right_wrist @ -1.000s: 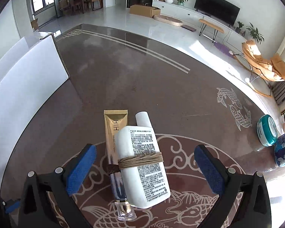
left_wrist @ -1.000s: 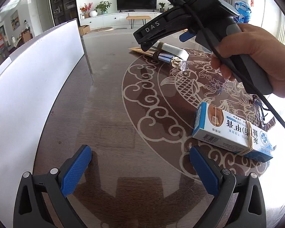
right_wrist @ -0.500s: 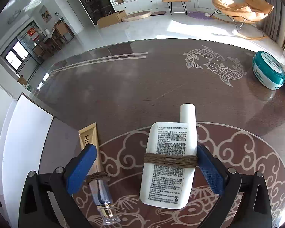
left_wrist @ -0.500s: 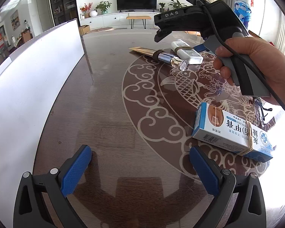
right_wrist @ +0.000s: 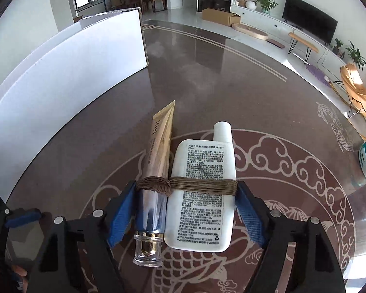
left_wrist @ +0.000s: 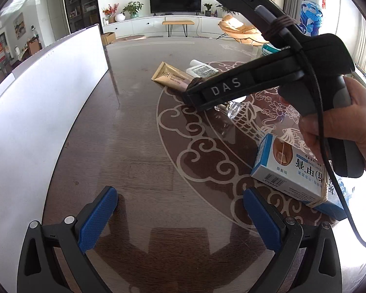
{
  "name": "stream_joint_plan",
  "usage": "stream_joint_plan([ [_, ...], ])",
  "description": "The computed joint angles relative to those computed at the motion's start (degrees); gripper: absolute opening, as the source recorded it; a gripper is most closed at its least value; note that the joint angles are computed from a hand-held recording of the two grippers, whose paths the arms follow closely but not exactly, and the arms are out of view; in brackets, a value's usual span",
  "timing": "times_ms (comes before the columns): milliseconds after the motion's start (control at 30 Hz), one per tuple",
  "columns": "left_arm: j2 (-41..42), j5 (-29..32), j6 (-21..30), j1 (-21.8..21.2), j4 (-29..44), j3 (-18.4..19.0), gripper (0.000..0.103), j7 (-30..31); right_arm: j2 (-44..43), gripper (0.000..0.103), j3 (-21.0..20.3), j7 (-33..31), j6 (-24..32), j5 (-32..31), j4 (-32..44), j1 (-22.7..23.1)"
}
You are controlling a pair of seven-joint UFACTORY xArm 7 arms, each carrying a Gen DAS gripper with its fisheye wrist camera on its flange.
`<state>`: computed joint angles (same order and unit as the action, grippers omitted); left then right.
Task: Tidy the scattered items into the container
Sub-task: 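Lower the bundle back onto the table and open the right gripper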
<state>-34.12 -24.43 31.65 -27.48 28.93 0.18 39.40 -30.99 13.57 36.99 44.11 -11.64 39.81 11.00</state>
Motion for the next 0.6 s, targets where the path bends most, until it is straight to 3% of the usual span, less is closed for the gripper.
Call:
stream_joint_plan([
  [133,-0.02,0.0,-0.02,-0.02,-0.04,0.01,0.103,-0.01,-10.07,0.079,0.91,6.98,6.86,1.43,-5.36,-1.05],
  [267,-0.04,0.02,0.02,0.0,-0.03,0.05,0.103,0.0,-20.66,0.081,2.14,8.16,15.95,4.09,-9.21,2.21],
  [367,-0.07,0.02,0.02,0.0,-0.05,0.04,0.103,-0.01,-28.95,0.099,1.86,10.85,20.38,6.67,-11.42,3.13],
  [467,-0.09,0.02,0.03,0.01,-0.06,0.05,0.103,0.0,-36.28,0.1,6.61,14.18,26.68,5.28,-10.78,2.16],
  [600,-0.09,0.03,0.07,0.02,-0.04,0.06,0.103,0.0,-35.72,0.1,11.84,13.79,35.97,1.83,-6.78,1.62],
])
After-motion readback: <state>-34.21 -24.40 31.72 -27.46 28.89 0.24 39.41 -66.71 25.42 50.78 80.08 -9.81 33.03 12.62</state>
